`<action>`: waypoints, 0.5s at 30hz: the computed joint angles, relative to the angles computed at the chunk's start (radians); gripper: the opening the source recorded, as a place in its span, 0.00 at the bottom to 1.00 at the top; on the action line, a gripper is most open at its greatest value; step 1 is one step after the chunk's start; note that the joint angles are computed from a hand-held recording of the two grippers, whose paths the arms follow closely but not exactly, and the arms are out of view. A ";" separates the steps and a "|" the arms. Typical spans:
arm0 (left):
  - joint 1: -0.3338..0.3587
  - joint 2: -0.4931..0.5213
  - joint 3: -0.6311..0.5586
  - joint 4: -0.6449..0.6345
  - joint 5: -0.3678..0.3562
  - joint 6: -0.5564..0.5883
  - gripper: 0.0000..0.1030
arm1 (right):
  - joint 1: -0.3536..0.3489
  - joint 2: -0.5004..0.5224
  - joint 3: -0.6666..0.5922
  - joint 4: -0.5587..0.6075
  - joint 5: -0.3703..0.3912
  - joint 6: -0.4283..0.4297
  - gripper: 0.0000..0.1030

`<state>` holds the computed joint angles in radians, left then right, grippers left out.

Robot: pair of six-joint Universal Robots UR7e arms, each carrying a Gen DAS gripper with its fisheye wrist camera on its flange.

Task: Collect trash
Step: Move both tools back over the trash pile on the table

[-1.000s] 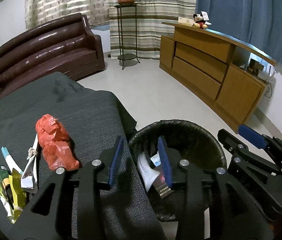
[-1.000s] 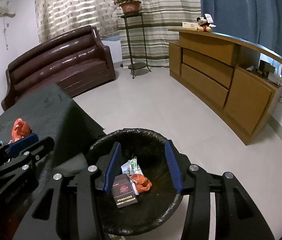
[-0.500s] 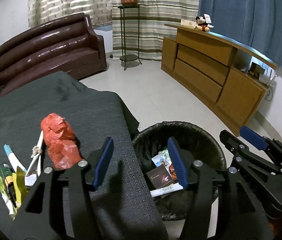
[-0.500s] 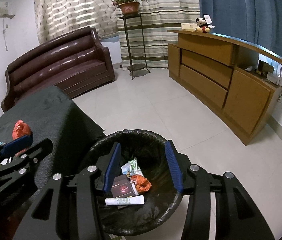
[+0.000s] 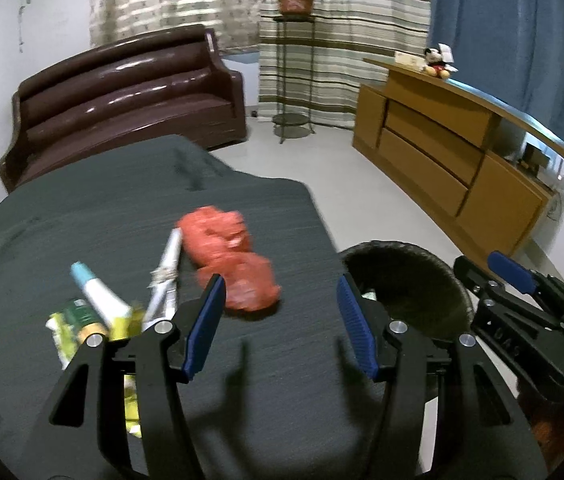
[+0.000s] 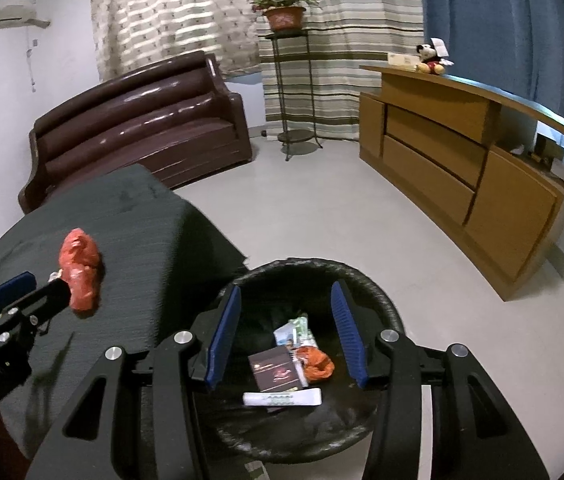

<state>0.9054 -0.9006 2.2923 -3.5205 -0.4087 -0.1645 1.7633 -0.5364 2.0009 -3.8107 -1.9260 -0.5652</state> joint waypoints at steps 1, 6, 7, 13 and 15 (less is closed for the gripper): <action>-0.002 -0.012 0.011 0.011 0.010 -0.017 0.55 | 0.004 0.001 0.002 0.000 0.002 -0.001 0.46; -0.017 -0.091 0.083 0.070 0.065 -0.105 0.55 | 0.029 0.010 0.008 0.005 0.008 -0.004 0.46; -0.021 -0.110 0.100 0.087 0.079 -0.128 0.55 | 0.036 0.012 0.009 0.007 0.010 -0.004 0.46; -0.034 -0.243 0.200 0.262 0.137 -0.327 0.55 | 0.064 0.028 0.015 0.011 0.020 -0.009 0.47; -0.030 -0.288 0.225 0.330 0.145 -0.387 0.55 | 0.072 0.033 0.017 0.014 0.022 -0.011 0.47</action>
<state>0.8753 -1.1882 2.5174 -3.1907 -0.2632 -0.5513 1.8350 -0.5029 2.0178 -3.7963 -1.9042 -0.5760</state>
